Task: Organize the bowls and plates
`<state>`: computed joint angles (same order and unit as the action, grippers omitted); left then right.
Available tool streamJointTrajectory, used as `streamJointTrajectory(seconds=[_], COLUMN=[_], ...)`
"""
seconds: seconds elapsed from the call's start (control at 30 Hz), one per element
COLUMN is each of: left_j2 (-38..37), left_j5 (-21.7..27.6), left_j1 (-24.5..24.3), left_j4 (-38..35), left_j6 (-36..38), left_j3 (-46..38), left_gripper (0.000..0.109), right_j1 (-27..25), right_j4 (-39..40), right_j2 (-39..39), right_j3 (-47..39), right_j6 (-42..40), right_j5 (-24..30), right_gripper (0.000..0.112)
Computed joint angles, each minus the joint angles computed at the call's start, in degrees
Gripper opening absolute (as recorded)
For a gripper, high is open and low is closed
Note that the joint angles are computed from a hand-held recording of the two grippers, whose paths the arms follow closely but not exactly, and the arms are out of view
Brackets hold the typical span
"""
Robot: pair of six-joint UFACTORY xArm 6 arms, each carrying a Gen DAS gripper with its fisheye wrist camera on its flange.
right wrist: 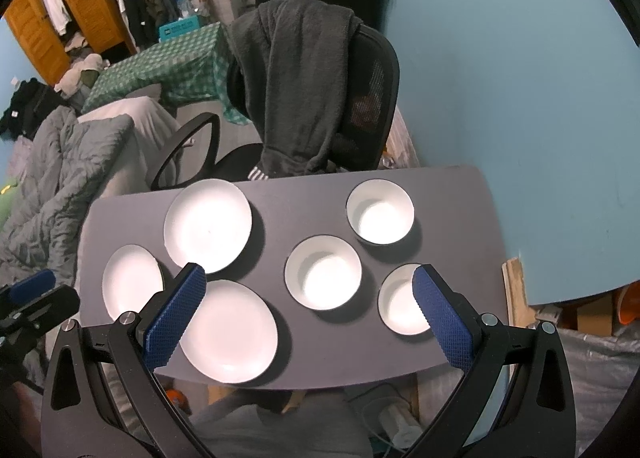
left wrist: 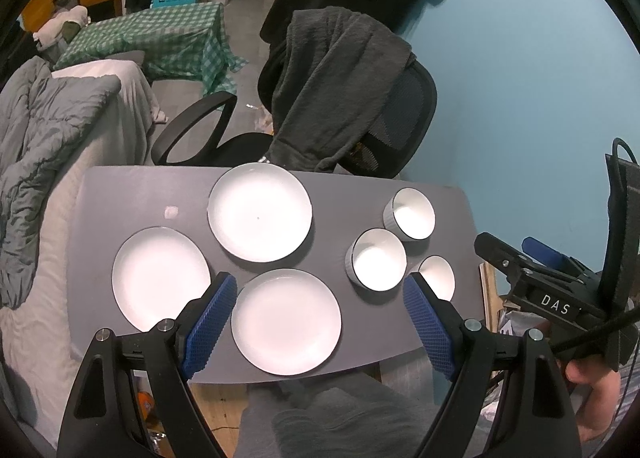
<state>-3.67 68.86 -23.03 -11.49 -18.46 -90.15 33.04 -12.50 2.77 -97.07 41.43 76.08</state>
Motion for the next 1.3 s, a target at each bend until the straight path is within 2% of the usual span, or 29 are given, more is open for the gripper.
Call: streamJointTrajectory(seconds=[0.2,0.5,0.8,0.9,1.07,1.3], left_j2=[-1.52,-5.60,-8.38,-8.94,-9.46,-9.43], left_j5=[0.37,0.83,-0.75,-1.80,-2.47,-4.24], left_j1=[1.63,6.52,10.31,10.44,10.81,9.25], left_j4=[0.00,-3.25,-4.72,-5.07,-6.89,-6.02], left_j6=[1.26,5.67,9.92,10.70,12.61,14.48], left_j3=[2.36,9.57,17.28,20.18,24.05,28.60], left_gripper=[0.086,0.086,0.086,0.086,0.086,0.086], right_j1=[1.39,2.90,2.82,2.84,3.45,3.23], right_j4=[-2.28,-0.61,6.03,7.99,7.77,11.72], right_j2=[2.12,3.65,4.28,4.31,5.63,5.78], right_j3=[-2.59,-1.74,2.49,5.01,7.01,11.32], right_j6=[0.35,-0.79,-4.95,-5.58,-6.44,-6.09], right_j5=[3.11,2.08,-3.25,-5.31,-5.48,-8.81], right_gripper=[0.101,0.101,0.101,0.101,0.101,0.101])
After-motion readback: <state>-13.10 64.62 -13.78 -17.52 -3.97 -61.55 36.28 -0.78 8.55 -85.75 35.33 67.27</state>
